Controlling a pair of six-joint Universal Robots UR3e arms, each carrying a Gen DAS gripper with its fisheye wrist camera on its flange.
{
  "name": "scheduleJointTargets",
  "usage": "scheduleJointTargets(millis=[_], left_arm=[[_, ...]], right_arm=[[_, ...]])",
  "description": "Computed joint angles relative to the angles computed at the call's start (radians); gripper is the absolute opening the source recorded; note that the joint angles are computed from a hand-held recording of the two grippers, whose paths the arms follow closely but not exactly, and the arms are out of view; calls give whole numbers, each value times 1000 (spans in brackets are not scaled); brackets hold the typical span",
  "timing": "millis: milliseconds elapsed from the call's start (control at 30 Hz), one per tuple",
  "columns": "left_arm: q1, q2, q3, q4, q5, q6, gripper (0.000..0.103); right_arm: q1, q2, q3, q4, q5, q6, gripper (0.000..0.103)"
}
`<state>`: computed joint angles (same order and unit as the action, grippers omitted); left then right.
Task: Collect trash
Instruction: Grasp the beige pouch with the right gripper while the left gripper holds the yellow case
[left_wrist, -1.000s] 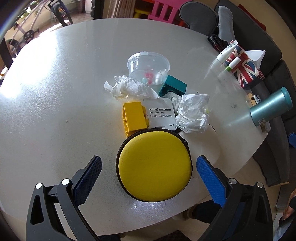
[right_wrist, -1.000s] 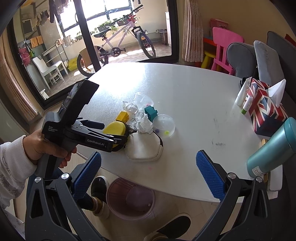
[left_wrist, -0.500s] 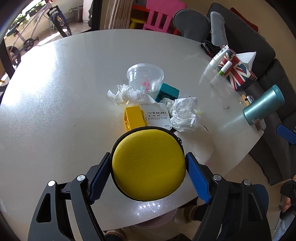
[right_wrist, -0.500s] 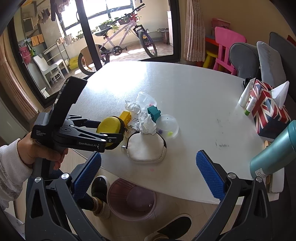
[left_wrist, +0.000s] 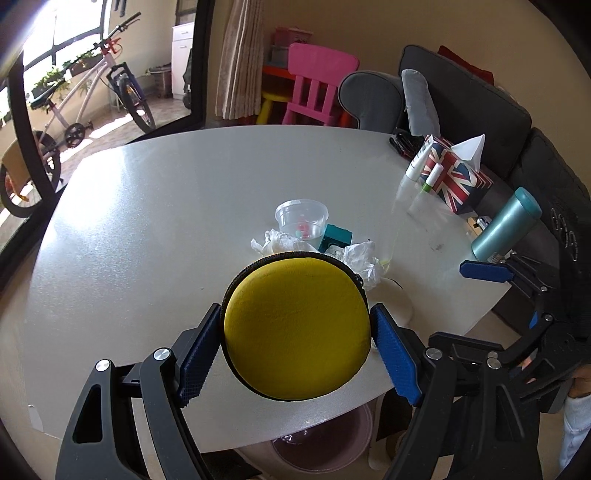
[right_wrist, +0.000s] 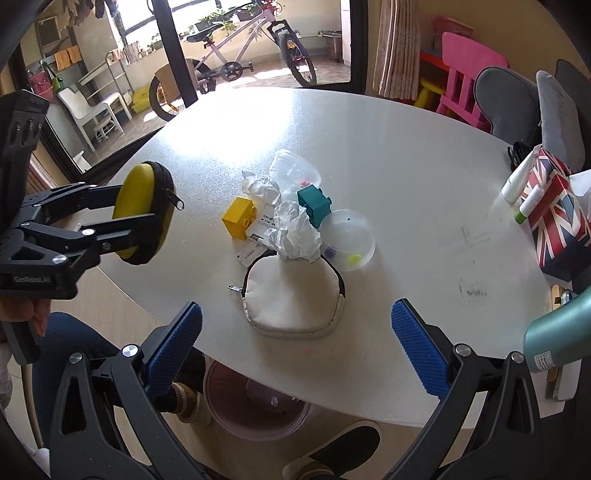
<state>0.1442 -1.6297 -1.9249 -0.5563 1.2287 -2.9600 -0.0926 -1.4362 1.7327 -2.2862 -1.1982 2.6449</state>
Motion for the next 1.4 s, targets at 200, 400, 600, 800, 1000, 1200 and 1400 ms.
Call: scheduleJointTargets(millis=[200, 400, 600, 800, 1000, 1200, 1400], left_arm=[[32, 32, -31, 6, -24, 12, 77], [49, 49, -58, 9, -40, 21, 77], [65, 59, -75, 6, -53, 28, 77], [86, 72, -96, 0, -63, 39, 77], [90, 70, -100, 1, -67, 39, 77], [87, 66, -101, 2, -71, 43, 77], [82, 75, -105, 2, -73, 45, 77]], right_arm=[[58, 120, -85, 11, -59, 30, 100], [100, 228, -196, 67, -117, 61, 100], [143, 302, -270, 95, -169, 80, 100], [162, 325, -265, 83, -195, 94, 100], [156, 306, -202, 18, -194, 86, 100], [149, 275, -168, 0, -173, 80, 86], [105, 216, -153, 25, -139, 52, 84]])
